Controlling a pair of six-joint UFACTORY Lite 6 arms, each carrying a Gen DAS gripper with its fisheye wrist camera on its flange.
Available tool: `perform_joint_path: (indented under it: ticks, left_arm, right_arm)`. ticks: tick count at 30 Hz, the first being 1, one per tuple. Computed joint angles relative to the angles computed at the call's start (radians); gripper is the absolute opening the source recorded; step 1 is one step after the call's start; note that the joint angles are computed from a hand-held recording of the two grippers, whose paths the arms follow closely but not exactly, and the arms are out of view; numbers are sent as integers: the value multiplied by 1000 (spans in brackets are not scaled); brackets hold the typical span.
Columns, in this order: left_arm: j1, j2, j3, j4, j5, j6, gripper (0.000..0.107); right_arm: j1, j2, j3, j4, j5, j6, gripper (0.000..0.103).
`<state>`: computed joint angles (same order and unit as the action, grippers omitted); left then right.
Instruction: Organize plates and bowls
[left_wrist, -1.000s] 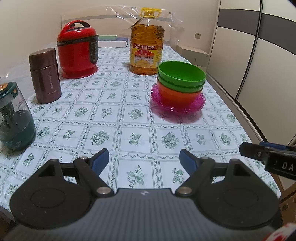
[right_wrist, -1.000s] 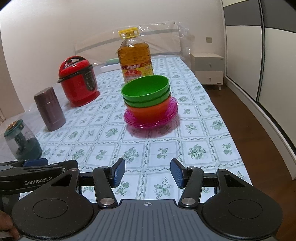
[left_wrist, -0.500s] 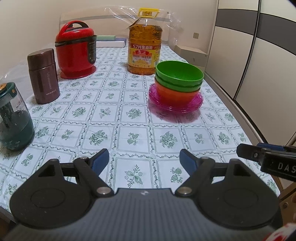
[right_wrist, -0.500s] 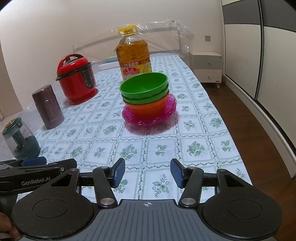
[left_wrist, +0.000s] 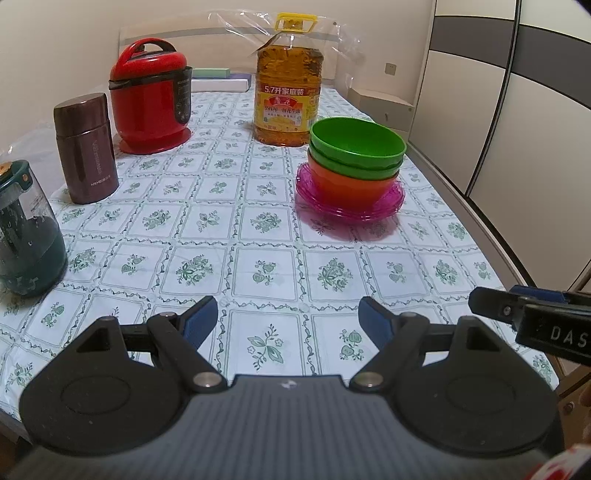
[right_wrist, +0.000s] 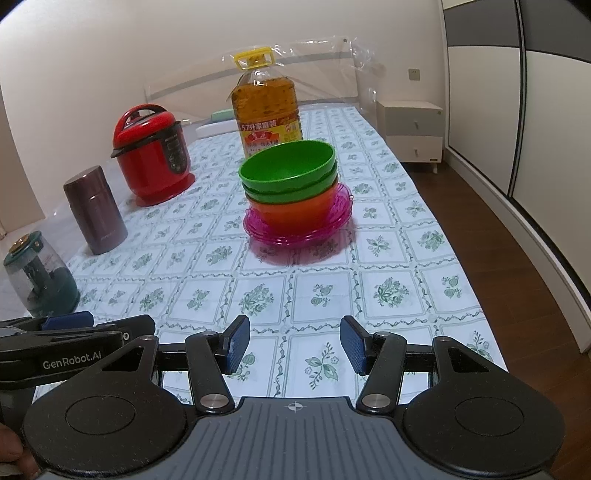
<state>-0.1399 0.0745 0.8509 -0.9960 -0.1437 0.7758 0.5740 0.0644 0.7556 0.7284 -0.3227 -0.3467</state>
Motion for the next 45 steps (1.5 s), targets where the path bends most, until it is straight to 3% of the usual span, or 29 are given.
perform_joint_path:
  ticks: [45]
  left_arm:
    - [9, 5, -11, 129, 2, -125, 82]
  right_arm:
    - [-5, 13, -13, -44, -11, 49, 54]
